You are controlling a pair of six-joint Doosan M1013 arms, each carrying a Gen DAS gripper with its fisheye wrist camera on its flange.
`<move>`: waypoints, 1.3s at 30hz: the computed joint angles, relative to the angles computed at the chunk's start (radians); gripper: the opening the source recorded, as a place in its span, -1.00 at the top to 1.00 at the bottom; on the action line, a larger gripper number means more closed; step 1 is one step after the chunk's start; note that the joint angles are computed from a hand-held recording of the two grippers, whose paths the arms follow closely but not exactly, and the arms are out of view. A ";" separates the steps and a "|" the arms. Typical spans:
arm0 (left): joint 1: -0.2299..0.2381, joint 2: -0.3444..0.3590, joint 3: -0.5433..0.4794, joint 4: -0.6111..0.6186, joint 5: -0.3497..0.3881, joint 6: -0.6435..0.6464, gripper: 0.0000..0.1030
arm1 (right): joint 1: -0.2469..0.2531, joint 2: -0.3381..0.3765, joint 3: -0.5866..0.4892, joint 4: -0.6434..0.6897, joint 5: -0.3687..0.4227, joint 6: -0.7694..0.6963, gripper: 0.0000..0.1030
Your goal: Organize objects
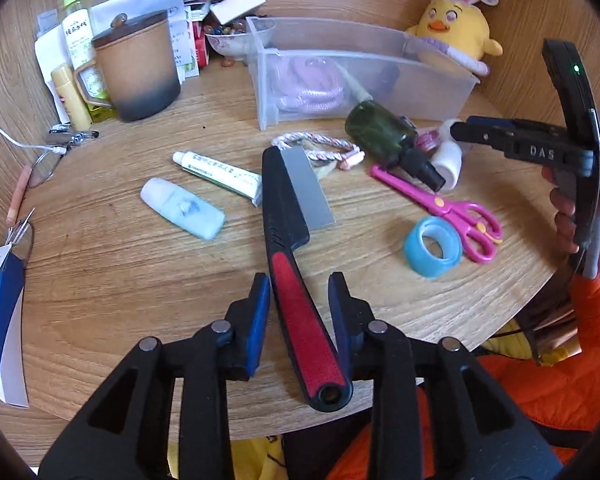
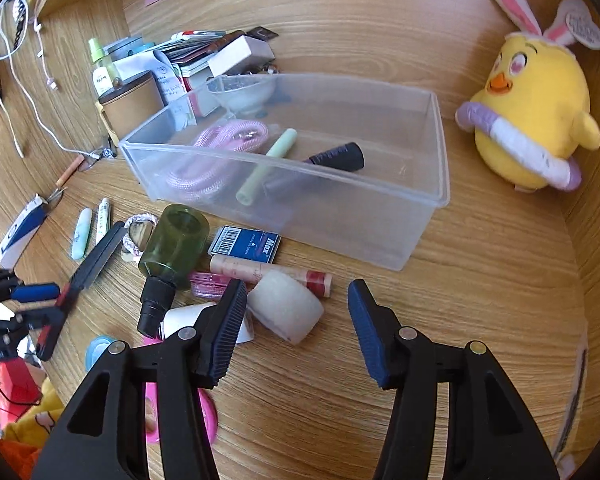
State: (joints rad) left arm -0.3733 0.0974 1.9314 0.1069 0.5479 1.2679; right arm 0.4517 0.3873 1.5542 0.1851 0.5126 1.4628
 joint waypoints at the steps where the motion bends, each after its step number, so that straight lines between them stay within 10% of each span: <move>1: -0.002 0.002 -0.001 0.005 0.003 -0.005 0.42 | 0.000 0.002 -0.002 0.006 0.003 0.000 0.04; 15: -0.010 0.033 -0.008 0.167 -0.048 -0.112 0.65 | 0.006 0.019 -0.009 0.006 0.011 0.021 0.25; 39: -0.009 -0.005 -0.042 0.312 -0.191 -0.271 0.68 | -0.001 -0.075 0.059 0.002 -0.207 0.038 0.27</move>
State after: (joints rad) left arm -0.3819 0.0927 1.8892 0.4185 0.3568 0.9971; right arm 0.4506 0.3127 1.6129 0.1872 0.3059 1.5007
